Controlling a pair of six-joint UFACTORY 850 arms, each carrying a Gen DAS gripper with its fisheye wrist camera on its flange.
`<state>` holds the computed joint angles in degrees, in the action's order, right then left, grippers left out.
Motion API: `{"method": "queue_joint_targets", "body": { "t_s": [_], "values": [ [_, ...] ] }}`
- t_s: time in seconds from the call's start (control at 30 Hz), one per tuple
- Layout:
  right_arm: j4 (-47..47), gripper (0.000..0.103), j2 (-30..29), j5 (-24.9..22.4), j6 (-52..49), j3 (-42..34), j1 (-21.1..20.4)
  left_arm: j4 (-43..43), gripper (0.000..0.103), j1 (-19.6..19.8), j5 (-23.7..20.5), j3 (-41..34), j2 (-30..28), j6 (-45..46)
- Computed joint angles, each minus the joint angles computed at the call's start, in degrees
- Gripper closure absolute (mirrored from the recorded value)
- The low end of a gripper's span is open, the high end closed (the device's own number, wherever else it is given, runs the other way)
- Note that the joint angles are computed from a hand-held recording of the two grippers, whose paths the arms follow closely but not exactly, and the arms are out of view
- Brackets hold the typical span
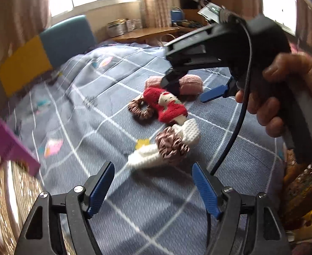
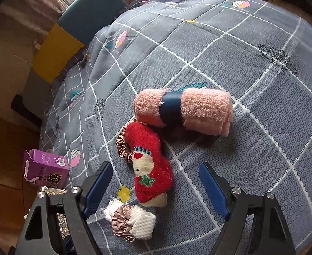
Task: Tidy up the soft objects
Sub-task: 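Grasp the brown scrunchie and white knit item with the left tool while the right tool grasps the red sock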
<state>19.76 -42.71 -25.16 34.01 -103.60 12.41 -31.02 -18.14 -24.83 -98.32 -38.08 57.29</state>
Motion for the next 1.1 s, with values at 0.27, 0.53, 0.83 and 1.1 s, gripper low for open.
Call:
{"method": "queue_joint_targets", "body": {
  "t_s": [0.27, 0.53, 0.83, 1.1],
  "values": [
    [8.9, 0.018, 2.0, 2.9, -5.0, 3.5, -1.0, 12.3, 0.035, -2.8, -7.4, -15.0, -10.9, -7.4],
    [3.0, 0.032, 0.9, 2.1, -2.1, 1.4, -0.1, 1.9, 0.065, 0.7, -12.4, -13.2, -10.3, -9.9],
    [-12.6, 0.037, -9.0, -13.2, 2.7, -15.3, 2.3, 0.8, 0.065, 2.9, -11.7, -7.2, -5.7, -16.9],
    [-21.5, 0.081, -14.7, -22.5, -0.7, -24.9, 4.9, 1.3, 0.065, 4.0, -15.8, -16.8, -7.8, -24.7]
  ]
}}
